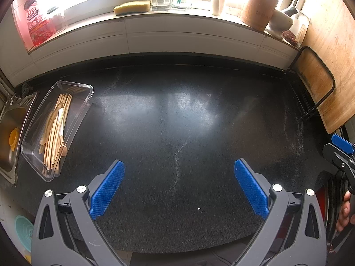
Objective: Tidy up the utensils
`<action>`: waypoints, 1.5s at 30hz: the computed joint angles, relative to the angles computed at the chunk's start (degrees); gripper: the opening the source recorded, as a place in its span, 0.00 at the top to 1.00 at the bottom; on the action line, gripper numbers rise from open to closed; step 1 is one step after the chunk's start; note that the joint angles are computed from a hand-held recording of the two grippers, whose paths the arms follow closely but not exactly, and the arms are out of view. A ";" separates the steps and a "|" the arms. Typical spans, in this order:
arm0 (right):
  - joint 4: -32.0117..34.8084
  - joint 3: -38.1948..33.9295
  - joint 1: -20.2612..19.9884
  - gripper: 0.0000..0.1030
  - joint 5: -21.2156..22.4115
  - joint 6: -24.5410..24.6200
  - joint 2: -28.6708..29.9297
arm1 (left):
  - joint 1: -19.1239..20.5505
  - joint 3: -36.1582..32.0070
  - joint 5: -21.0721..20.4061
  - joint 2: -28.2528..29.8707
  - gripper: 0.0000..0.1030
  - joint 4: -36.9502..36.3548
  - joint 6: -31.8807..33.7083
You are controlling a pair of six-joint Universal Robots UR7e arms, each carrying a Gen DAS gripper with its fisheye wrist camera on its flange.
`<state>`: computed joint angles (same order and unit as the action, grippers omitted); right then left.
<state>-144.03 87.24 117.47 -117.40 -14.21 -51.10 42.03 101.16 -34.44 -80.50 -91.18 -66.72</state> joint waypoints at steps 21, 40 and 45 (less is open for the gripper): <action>-0.21 -0.02 0.18 0.07 -0.04 0.10 0.23 | 0.17 0.18 -0.05 -0.23 0.06 -0.43 0.62; -0.08 -0.55 0.12 0.07 0.22 -0.23 0.61 | 0.42 -0.85 -0.27 0.36 0.06 1.04 0.14; 0.07 -0.74 0.14 0.07 0.31 -0.22 0.71 | 0.63 -0.91 -0.85 0.21 0.06 0.26 0.97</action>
